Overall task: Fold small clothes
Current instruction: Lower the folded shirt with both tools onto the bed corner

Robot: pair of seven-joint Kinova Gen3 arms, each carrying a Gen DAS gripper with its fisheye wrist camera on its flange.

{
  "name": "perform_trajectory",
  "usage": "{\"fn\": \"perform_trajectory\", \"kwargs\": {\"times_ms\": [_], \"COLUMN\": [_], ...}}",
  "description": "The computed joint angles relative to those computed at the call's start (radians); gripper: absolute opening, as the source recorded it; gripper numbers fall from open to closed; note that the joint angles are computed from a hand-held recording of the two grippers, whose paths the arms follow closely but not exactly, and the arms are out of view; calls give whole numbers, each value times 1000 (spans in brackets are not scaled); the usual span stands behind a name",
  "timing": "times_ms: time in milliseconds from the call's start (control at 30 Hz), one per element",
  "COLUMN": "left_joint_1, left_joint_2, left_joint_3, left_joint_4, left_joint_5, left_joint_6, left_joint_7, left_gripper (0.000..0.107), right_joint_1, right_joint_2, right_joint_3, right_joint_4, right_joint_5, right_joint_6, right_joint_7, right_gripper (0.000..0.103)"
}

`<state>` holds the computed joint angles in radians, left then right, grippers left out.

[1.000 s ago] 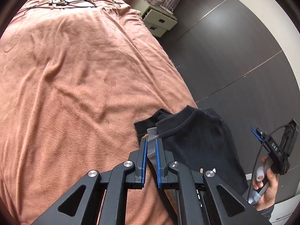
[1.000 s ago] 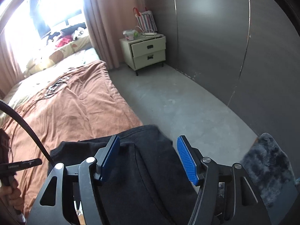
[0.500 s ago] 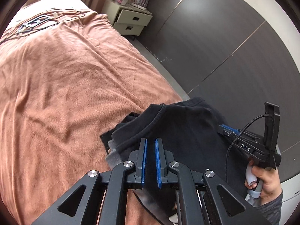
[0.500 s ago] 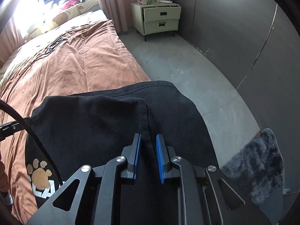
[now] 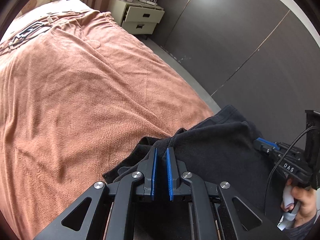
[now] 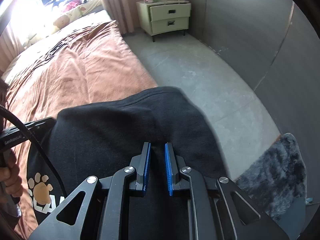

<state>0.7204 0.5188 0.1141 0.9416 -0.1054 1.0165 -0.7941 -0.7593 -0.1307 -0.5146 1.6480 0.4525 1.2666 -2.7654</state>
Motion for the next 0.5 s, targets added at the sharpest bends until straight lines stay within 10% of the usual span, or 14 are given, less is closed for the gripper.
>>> {"fn": "perform_trajectory", "kwargs": {"times_ms": [500], "left_joint_1": [87], "left_joint_2": [-86], "left_joint_3": [27], "left_joint_4": [35], "left_joint_5": [-64], "left_joint_6": [29], "left_joint_7": [41], "left_gripper": [10], "right_joint_1": [112], "right_joint_2": [-381], "right_joint_3": [-145], "right_joint_4": [135], "right_joint_5": [-138], "right_joint_6": [61], "right_joint_7": [-34], "right_gripper": [13]}}
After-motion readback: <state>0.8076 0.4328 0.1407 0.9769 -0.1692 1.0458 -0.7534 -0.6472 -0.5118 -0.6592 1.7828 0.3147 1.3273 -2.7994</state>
